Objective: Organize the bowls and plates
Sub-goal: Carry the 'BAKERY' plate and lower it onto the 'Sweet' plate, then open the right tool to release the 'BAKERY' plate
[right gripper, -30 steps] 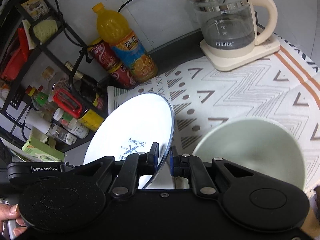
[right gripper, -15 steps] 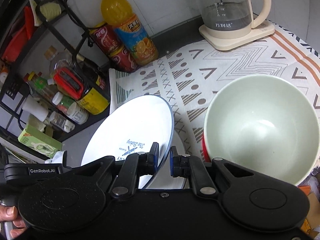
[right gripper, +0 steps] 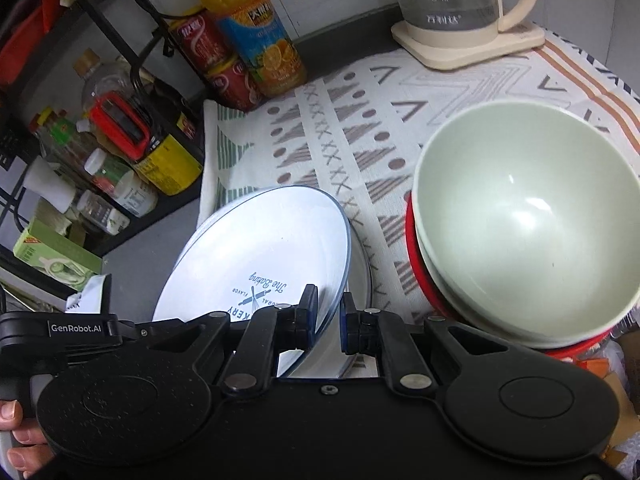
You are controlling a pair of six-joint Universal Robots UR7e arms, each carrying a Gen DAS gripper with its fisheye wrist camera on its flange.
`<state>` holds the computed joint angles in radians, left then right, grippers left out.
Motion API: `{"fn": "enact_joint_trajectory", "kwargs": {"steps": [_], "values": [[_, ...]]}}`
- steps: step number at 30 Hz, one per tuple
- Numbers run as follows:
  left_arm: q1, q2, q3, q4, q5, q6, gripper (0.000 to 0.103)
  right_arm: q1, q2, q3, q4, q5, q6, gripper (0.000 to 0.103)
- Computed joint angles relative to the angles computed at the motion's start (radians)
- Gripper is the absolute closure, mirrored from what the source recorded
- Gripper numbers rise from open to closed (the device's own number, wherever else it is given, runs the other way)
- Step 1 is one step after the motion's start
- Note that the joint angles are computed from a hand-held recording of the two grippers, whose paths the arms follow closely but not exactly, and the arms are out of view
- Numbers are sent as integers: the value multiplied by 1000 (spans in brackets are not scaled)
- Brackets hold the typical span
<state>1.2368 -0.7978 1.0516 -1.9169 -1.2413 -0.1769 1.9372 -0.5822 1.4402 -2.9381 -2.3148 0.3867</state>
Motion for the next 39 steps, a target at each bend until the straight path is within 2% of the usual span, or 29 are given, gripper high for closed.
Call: {"fn": "enact_joint_trajectory", "kwargs": {"steps": [13,25,37,39], "values": [[4,4,14,19,21,0,94,5,21,-17,87,-55,19,92],[3,13,13,21,56,-40,94,-4,25,-18,113,-41,19,90],[-19,-4,47,-103,168,-20,95,13,12,1,65,-50,-25,86],[-30,-9,57,-121,198,-9,95,17,6,10,44,-48,-36,81]]}}
